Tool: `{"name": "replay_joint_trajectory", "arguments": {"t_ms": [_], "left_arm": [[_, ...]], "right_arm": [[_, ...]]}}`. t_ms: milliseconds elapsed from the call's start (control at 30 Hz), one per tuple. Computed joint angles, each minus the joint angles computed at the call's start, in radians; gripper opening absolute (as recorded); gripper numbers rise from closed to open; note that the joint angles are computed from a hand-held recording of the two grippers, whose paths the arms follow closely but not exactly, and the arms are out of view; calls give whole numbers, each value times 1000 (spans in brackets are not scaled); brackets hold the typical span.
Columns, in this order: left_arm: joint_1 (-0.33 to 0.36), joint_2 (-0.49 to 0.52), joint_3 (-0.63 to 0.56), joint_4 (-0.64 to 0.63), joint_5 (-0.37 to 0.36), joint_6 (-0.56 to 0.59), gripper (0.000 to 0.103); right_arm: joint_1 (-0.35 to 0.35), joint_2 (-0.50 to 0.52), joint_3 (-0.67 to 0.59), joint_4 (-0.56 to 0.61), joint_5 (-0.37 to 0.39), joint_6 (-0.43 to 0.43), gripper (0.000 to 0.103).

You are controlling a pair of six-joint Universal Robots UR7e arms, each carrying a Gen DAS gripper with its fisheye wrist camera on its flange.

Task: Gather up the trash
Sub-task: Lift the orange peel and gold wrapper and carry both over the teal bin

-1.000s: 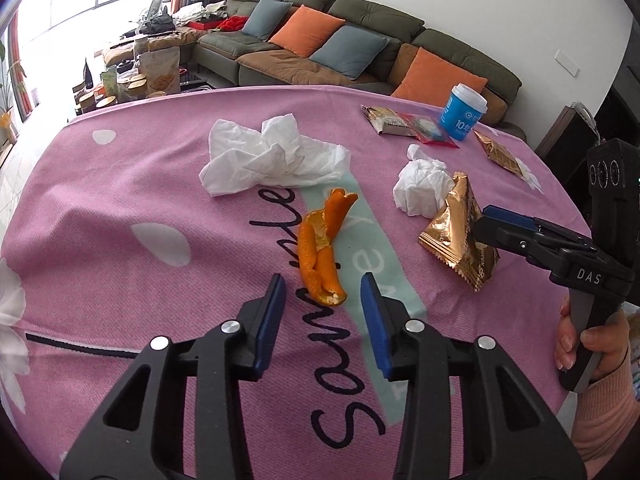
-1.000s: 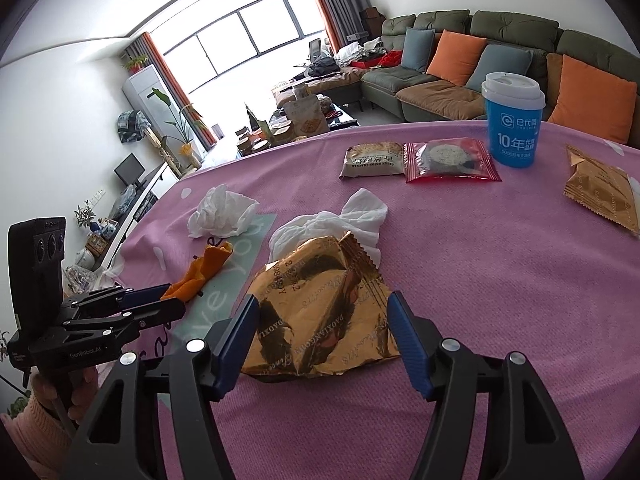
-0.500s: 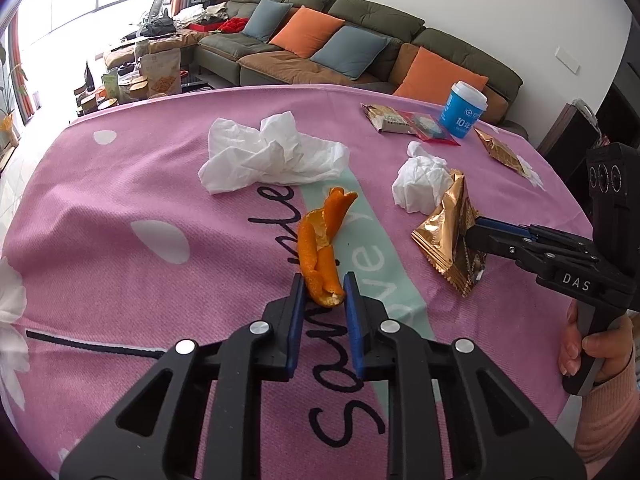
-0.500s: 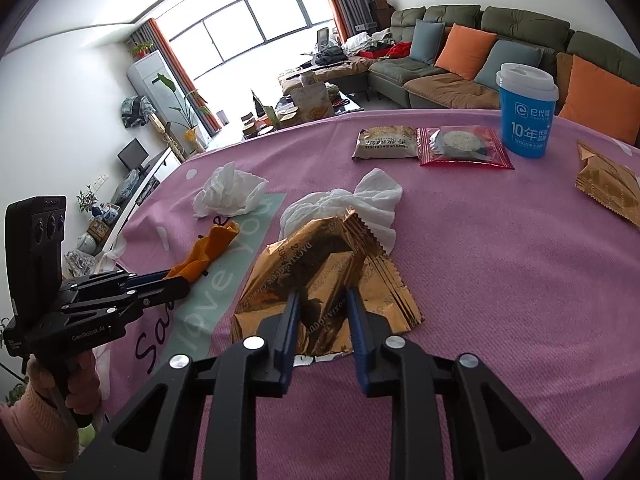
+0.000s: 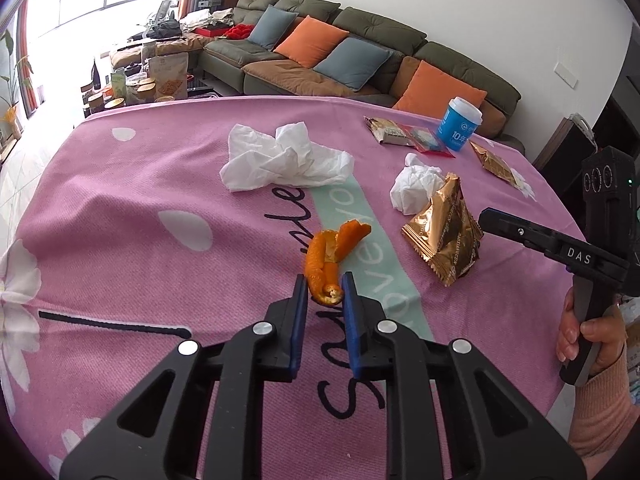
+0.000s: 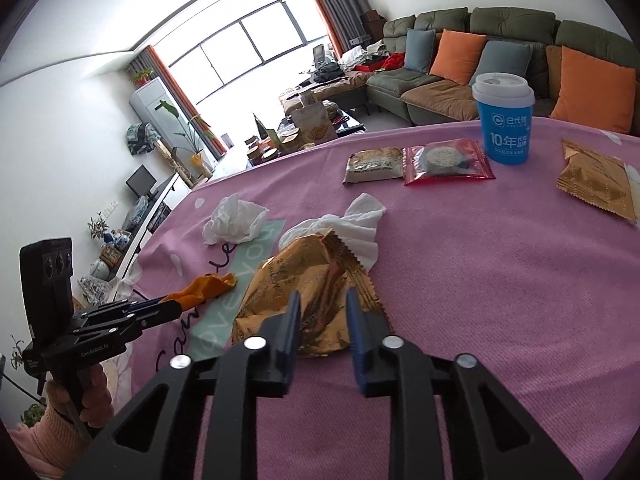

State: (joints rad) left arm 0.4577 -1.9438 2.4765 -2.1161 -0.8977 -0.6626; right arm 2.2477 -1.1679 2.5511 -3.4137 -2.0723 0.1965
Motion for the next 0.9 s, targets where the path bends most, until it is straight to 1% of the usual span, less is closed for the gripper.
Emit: {"name": "replay_joint_trajectory", "arguments": {"t_ms": [33, 67, 133, 200, 267, 300, 367, 400, 433, 500, 533, 567, 600, 633, 733, 833, 867, 900], "left_arm": [[-4, -13, 1, 14, 1, -8, 17], [-7, -23, 2, 25, 1, -14, 17], [-12, -43, 5, 43, 0, -23, 16], [-18, -62, 9, 63, 0, -34, 16], [-23, -80, 12, 81, 1, -45, 16], [-25, -88, 13, 93, 3, -53, 16], [-26, -103, 15, 104, 0, -58, 16], [-27, -105, 16, 107, 1, -63, 16], [-30, -110, 15, 118, 3, -68, 16], [-33, -117, 15, 132, 5, -70, 16], [-36, -120, 15, 140, 8, -75, 17], [-35, -119, 15, 139, 9, -75, 22], [-36, -120, 16, 140, 10, -74, 25], [-40, -123, 16, 147, 12, -77, 26], [-45, -122, 14, 154, 14, -76, 36], [-44, -115, 13, 151, 10, -69, 37], [-43, -114, 12, 152, 9, -68, 37], [-44, -112, 12, 154, 9, -70, 38]], "right_arm": [[-7, -1, 1, -7, -7, 5, 49], [-16, -3, 2, -10, -7, 1, 51], [-47, -14, 1, 15, 27, -7, 54], [-70, -12, -4, 26, 54, -16, 61], [-75, 1, -17, 44, 51, -34, 63], [-73, 6, -22, 46, 52, -44, 66], [-70, 12, -29, 57, 65, -59, 65], [-71, 12, -29, 60, 75, -66, 57], [-71, 12, -28, 65, 86, -72, 52], [-64, 13, -24, 70, 90, -77, 36], [-63, 12, -21, 70, 97, -78, 31], [-61, 11, -18, 67, 104, -77, 16], [-58, 9, -15, 66, 114, -77, 5], [-56, 8, -12, 62, 122, -78, 4], [-51, 6, 1, 39, 159, -83, 4], [-51, 9, 6, 24, 204, -86, 4], [-51, 14, 2, 25, 215, -82, 9], [-60, 16, 0, 27, 239, -82, 19]]}}
